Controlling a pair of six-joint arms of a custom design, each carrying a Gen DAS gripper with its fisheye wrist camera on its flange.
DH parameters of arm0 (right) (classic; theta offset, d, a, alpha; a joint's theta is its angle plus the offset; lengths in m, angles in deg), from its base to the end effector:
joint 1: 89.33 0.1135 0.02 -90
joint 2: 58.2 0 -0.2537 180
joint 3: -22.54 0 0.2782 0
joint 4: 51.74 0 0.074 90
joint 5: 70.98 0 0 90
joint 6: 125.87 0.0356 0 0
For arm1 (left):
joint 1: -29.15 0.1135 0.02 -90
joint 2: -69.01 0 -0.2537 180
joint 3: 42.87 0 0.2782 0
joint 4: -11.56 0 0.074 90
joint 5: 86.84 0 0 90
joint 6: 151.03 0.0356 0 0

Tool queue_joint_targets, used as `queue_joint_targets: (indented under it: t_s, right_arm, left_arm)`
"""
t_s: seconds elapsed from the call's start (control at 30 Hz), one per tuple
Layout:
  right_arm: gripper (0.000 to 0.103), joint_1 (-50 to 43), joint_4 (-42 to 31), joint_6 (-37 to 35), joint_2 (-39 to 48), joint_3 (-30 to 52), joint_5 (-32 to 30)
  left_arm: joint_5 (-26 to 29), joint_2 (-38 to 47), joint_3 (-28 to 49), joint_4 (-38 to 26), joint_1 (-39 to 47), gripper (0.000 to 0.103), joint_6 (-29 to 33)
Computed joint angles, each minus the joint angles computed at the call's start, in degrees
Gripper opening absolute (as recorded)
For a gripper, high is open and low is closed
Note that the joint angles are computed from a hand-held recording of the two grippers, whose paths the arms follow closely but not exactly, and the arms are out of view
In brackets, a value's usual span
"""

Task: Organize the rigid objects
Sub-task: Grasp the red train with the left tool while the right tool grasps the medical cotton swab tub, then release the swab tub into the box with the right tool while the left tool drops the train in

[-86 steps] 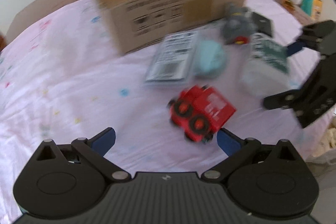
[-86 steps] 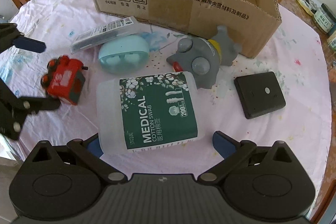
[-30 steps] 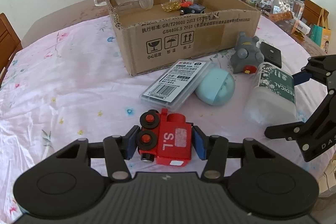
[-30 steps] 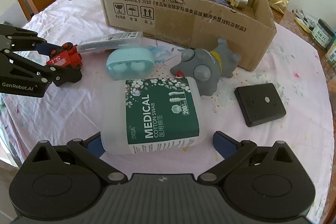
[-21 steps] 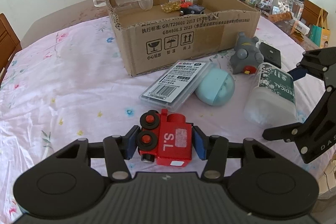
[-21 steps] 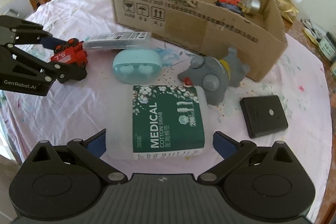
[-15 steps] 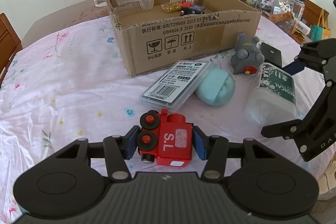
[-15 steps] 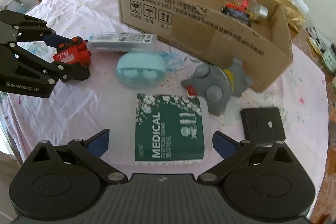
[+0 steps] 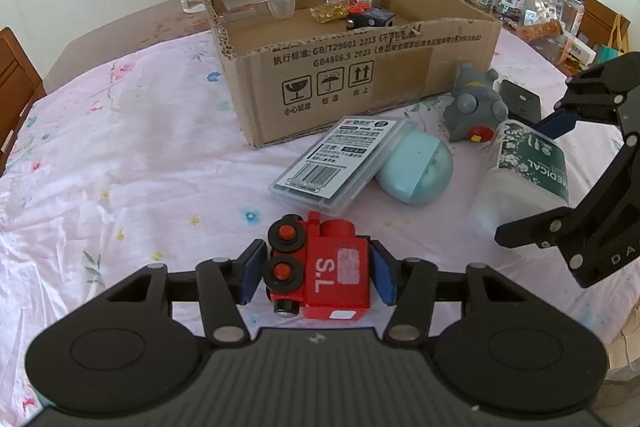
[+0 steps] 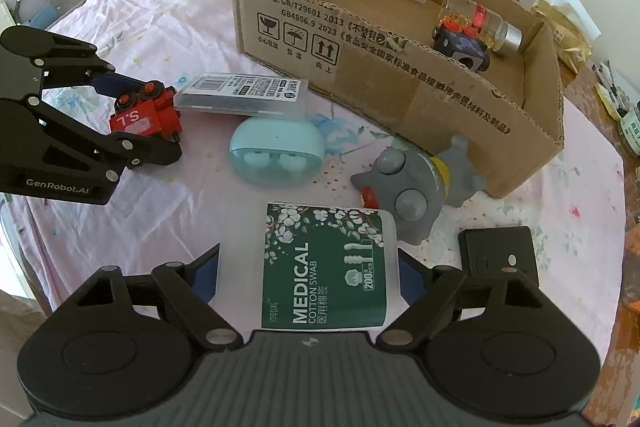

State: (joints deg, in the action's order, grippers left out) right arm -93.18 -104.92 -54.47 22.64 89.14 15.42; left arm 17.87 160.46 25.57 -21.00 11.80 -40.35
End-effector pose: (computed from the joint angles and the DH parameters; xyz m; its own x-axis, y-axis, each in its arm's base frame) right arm 0.2908 -0.0173 0.1944 -0.8868 -0.2594 -0.3824 -0.2531 0.9651 -0.0675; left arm 0.3255 -0.1112 0.1689 -0.5863 0.5410 -0.6029 0.6761 0.7368 0.0037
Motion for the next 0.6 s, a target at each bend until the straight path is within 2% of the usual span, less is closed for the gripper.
queue_joint_targets:
  t_s: [0.17,0.27,0.33,0.6]
  right_arm:
    - [0.086,-0.23,-1.65,0.51,-0.63,0.48,-0.49]
    - [0.086,-0.79,-2.53,0.34,-1.43,0.53,-1.15]
    - [0.086,-1.4,-3.39,0.21,-1.99,0.67,-2.18]
    - [0.086,-2.0,-5.96,-1.16,-4.28,2.36,-1.85]
  left_arm:
    - [-0.57,0.09,1.49,-2.4,-0.26,0.052,1.24]
    - [0.51,-0.07,2.93,-5.0,0.22,0.052,1.94]
    - [0.95,-0.25,3.65,-6.43,0.52,0.048,2.77]
    - [2.28,-0.85,6.42,-11.59,1.68,0.048,4.36]
